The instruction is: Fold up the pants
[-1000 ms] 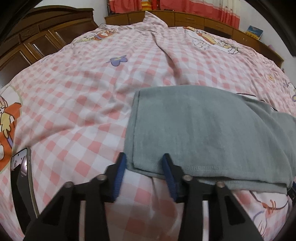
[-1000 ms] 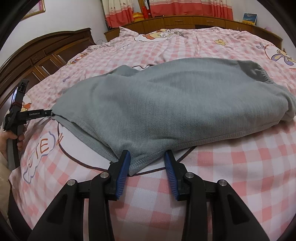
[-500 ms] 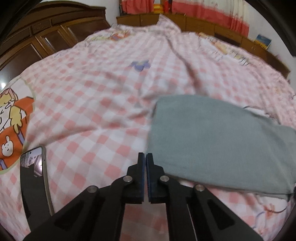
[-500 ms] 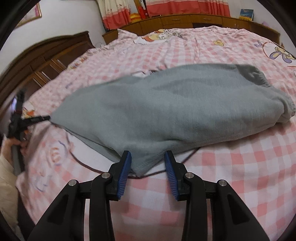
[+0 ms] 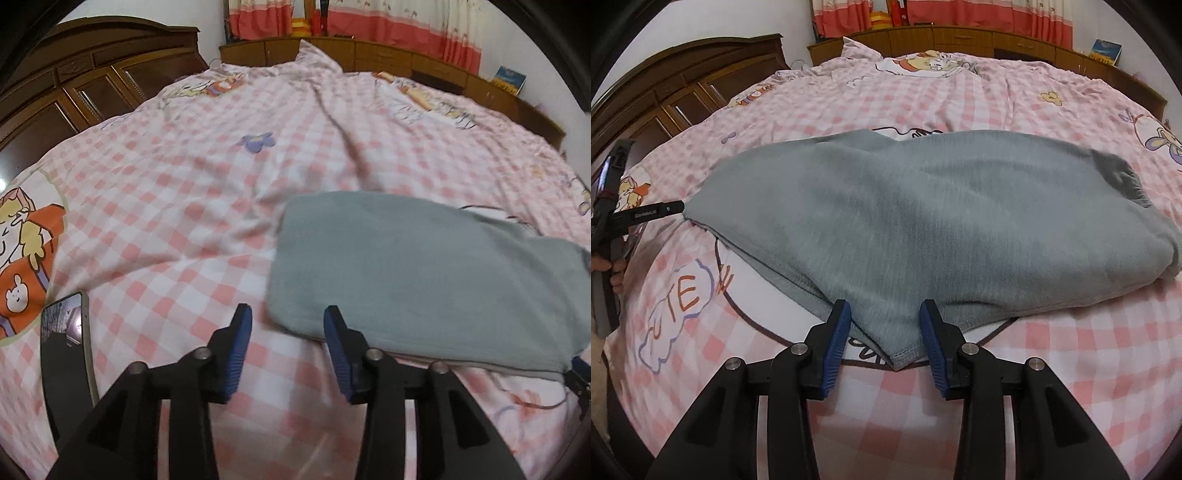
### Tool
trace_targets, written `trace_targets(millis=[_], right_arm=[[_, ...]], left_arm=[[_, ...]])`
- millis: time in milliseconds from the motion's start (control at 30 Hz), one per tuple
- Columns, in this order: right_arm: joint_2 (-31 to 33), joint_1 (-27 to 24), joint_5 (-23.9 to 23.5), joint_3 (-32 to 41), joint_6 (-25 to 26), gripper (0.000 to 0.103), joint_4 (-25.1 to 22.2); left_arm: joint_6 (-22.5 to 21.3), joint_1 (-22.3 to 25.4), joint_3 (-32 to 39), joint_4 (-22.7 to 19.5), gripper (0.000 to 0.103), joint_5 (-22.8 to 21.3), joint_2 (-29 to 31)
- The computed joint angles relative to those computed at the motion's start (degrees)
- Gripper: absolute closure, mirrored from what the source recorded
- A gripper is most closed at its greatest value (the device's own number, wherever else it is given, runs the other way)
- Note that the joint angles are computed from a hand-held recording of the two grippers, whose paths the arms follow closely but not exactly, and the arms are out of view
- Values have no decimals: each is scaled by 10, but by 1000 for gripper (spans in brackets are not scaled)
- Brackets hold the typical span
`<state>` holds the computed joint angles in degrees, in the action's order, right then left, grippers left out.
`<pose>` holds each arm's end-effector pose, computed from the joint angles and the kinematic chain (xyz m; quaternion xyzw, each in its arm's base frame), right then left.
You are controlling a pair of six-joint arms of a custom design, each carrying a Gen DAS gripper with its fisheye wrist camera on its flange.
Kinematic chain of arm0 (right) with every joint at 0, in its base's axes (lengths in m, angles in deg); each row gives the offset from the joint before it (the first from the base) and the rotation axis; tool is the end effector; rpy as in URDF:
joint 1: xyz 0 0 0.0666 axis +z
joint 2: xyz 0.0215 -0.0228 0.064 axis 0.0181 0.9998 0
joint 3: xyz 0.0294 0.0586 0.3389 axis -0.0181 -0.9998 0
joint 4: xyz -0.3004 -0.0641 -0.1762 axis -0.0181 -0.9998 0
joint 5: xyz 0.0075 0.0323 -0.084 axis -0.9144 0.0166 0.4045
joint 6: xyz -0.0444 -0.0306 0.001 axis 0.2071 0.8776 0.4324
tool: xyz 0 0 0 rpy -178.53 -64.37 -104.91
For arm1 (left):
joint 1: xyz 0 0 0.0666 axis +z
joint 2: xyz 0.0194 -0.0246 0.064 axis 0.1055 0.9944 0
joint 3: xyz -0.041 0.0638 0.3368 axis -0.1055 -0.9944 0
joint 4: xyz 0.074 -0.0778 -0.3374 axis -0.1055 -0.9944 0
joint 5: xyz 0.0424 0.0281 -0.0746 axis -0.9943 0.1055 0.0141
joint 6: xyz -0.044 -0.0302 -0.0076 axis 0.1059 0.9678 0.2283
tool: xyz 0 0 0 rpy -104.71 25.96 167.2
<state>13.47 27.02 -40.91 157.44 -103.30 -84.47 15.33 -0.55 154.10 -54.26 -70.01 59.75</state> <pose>0.4879 0.2232 0.3328 0.1746 0.9215 0.0212 0.3463 0.6831 -0.0838 0.3636 0.1734 0.9242 -0.0393 0.3379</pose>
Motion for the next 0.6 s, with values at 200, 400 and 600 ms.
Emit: trace_targets(millis=[200, 400, 600], right_arm=[[-45, 1, 12, -38, -22, 63, 13], [-66, -23, 39, -41, -5, 63, -8], [-31, -60, 37, -16, 26, 63, -39]], left_arm=[[9, -16, -44, 10, 52, 53, -43], [-2, -54, -69, 14, 51, 63, -59], [-25, -87, -19, -32, 51, 38, -10]])
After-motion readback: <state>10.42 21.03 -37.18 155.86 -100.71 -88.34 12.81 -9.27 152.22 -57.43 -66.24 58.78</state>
